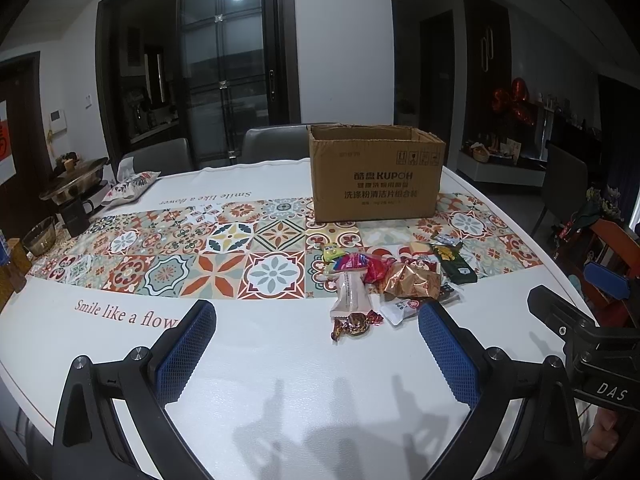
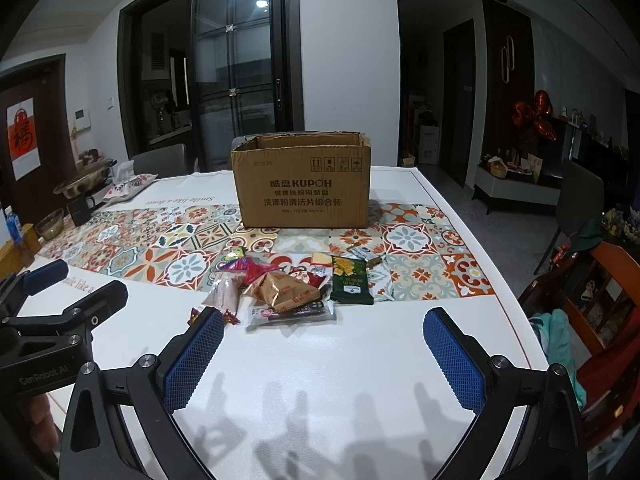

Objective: Organize snacks

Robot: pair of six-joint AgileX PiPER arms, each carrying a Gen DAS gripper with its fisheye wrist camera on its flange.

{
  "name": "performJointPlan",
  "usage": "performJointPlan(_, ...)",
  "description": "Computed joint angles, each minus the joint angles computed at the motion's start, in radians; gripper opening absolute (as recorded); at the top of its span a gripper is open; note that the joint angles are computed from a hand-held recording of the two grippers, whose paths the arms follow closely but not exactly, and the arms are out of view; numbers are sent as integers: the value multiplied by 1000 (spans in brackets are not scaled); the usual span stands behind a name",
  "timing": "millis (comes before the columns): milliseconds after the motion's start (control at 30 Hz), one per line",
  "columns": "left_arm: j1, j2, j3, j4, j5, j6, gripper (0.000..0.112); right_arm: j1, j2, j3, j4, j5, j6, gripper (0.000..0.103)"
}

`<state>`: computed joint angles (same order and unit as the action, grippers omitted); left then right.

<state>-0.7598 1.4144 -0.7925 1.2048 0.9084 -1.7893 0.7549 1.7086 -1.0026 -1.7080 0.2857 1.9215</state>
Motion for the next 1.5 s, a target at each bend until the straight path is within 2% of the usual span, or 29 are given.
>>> performJointPlan(1500,-4,1,3,4,3,-6,103,-4,4,4,-29,-5,31,101)
